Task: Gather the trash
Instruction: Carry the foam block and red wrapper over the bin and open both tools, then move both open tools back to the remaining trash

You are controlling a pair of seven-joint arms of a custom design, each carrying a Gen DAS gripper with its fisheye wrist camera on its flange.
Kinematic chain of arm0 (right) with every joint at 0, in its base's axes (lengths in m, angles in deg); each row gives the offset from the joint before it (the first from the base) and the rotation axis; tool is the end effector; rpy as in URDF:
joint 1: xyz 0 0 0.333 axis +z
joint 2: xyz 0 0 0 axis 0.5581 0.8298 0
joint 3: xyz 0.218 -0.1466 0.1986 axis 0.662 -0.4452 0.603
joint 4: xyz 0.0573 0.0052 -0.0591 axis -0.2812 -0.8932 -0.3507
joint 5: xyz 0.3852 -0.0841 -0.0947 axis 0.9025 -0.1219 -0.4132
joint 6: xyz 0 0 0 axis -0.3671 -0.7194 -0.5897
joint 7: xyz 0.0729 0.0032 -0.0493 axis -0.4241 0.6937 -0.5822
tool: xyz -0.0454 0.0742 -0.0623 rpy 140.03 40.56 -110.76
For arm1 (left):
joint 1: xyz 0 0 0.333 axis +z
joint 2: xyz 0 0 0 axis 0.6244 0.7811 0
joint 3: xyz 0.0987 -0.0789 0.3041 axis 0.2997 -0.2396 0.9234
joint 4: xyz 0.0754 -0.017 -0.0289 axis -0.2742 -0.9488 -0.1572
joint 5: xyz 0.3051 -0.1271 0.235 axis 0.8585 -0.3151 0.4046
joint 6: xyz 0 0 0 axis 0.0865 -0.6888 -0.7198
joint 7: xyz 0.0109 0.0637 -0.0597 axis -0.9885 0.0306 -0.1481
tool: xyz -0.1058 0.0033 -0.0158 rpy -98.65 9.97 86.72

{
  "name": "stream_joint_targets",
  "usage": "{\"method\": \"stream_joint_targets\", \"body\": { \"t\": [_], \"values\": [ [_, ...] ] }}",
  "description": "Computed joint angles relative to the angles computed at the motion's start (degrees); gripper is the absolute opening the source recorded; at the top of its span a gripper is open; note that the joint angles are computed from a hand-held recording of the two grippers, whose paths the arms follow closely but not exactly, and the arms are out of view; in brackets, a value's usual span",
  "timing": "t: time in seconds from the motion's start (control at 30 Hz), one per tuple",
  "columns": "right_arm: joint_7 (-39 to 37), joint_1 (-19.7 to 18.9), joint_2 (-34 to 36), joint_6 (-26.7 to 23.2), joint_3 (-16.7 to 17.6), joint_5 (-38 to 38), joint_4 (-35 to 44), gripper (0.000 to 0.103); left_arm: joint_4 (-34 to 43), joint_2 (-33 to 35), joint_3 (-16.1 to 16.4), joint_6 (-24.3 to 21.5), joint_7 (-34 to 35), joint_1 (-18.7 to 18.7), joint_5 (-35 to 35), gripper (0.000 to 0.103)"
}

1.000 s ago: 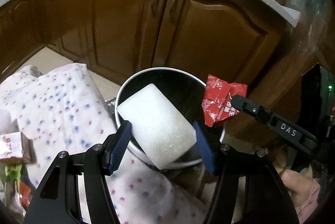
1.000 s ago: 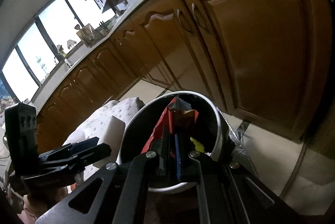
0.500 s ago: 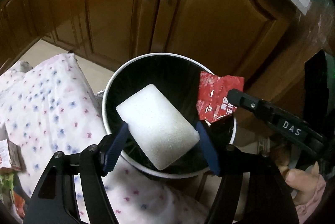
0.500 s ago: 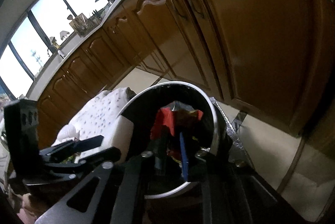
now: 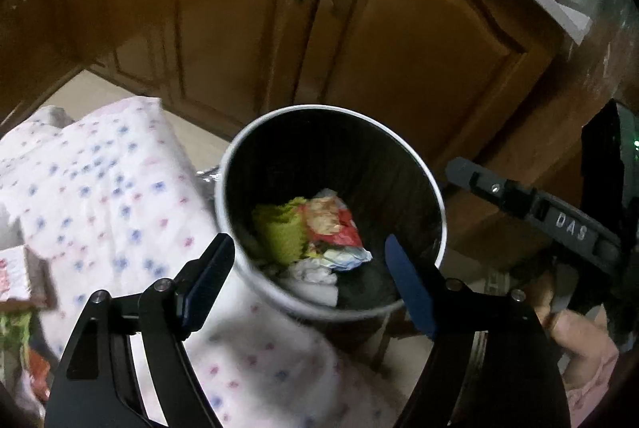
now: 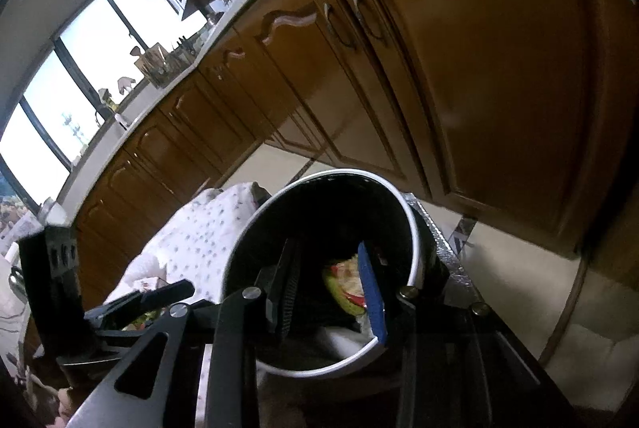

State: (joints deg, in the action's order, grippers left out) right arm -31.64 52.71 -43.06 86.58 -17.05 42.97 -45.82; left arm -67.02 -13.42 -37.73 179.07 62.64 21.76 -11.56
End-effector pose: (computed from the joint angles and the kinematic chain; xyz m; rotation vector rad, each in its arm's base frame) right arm 0.5903 0.2528 0.4583 -1.7421 1.4027 -0.0726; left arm 0.5514 -0.3371 0.4706 -2.0235 1.7912 -0.8392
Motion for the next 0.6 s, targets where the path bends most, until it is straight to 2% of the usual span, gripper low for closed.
{"method": "stream_joint_targets", "body": {
  "t": [0.07,0.17,0.33,0.43,0.6],
  "values": [
    [-2.3,-0.2,-1.0,0.4,0.7,3.1,-0.8,0.035,-3.6,-2.8,0.7,2.0,-3.8,0.0,1.9,0.08],
    [-6.8,0.2,-2.5,0.9,1.4,8.5,-2.3,0.046,-10.0,-8.1,1.4,4.3,-12.5,0.5,6.9,0.08],
    [-13.8,2.1,-4.8,0.1,1.7,17.0,-4.7,0.055,-19.7,-17.3,0.0,5.4,-24.5,2.9,12.6,0.08],
    [-16.8,3.6,-5.5,-0.8,1.6,20.0,-5.5,0.057,-24.6,-22.2,-1.2,5.2,-29.1,4.3,13.6,0.08],
    [-18.0,5.7,-5.3,-3.1,1.8,20.0,-6.0,0.057,-33.3,-32.3,-2.5,3.6,-33.8,5.2,12.2,0.08]
  ]
}}
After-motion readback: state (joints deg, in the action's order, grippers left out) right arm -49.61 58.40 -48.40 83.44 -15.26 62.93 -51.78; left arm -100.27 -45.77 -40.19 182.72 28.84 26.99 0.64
